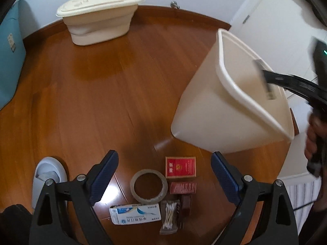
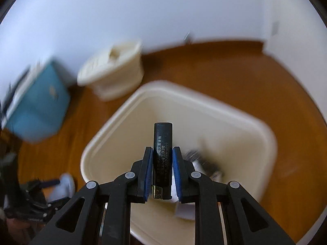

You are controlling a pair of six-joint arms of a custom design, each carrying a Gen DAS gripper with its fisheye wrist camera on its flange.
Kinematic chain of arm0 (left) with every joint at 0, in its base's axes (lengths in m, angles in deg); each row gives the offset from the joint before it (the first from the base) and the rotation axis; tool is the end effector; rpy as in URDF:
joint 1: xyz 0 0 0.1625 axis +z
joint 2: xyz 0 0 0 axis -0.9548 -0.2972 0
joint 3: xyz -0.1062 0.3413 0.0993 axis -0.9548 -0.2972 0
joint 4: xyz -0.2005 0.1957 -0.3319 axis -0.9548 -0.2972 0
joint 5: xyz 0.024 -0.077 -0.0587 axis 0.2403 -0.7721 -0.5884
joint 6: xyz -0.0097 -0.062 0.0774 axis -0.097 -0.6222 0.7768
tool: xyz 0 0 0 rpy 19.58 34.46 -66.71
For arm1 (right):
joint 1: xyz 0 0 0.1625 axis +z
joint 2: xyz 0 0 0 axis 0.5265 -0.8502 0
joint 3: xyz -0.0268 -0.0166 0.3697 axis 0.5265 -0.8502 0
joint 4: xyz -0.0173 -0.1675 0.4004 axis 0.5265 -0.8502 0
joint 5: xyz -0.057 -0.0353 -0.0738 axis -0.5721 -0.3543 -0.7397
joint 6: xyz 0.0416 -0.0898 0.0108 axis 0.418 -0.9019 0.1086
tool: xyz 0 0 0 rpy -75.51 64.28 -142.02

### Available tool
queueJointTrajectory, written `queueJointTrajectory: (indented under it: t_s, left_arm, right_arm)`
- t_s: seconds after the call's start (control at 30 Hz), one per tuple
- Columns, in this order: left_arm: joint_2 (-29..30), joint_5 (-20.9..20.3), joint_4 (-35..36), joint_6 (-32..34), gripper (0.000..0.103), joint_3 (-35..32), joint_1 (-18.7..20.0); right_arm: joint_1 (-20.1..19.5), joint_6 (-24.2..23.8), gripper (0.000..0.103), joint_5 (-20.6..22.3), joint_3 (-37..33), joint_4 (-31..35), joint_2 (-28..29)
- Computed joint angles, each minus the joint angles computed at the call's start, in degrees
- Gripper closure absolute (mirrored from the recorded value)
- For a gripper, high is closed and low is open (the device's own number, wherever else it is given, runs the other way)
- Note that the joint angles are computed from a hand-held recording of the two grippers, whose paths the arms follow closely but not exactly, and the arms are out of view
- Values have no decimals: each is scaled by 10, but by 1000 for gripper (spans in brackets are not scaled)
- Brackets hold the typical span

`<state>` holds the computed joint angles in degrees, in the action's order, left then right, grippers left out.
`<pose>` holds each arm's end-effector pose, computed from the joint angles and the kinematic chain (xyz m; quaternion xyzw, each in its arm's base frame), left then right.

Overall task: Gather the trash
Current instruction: 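Carry the black cylinder over the wastebasket with the right tool and release it, then grasp the white Simvastatin tablet box with the left tool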

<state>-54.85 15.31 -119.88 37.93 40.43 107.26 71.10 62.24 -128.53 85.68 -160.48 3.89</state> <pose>-0.3315 -0.4531 0.1513 0.0941 0.9549 -0.1595 0.2323 0.2125 -0.5501 0.3887 0.1451 -0.9381 0.1989 0.2438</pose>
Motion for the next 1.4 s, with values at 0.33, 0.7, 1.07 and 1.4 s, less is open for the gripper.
queueJointTrajectory:
  t_s: [0.33,0.7,1.07,1.4]
  left_arm:
    - [-15,-11,29,-5,11,23,1]
    - [-2,-97,116,164,11,91,7]
    - [70,-69,143,459,11,142,-42]
    - [85,-57,116,494,17,143,-17]
  right_arm:
    - [-14,60,79,-22,-75,138,92]
    - [15,24,39,61,135,-99,-120]
    - [-22,105,27,88,347,-72,-376]
    - [-68,115,27,99,414,-38,-307]
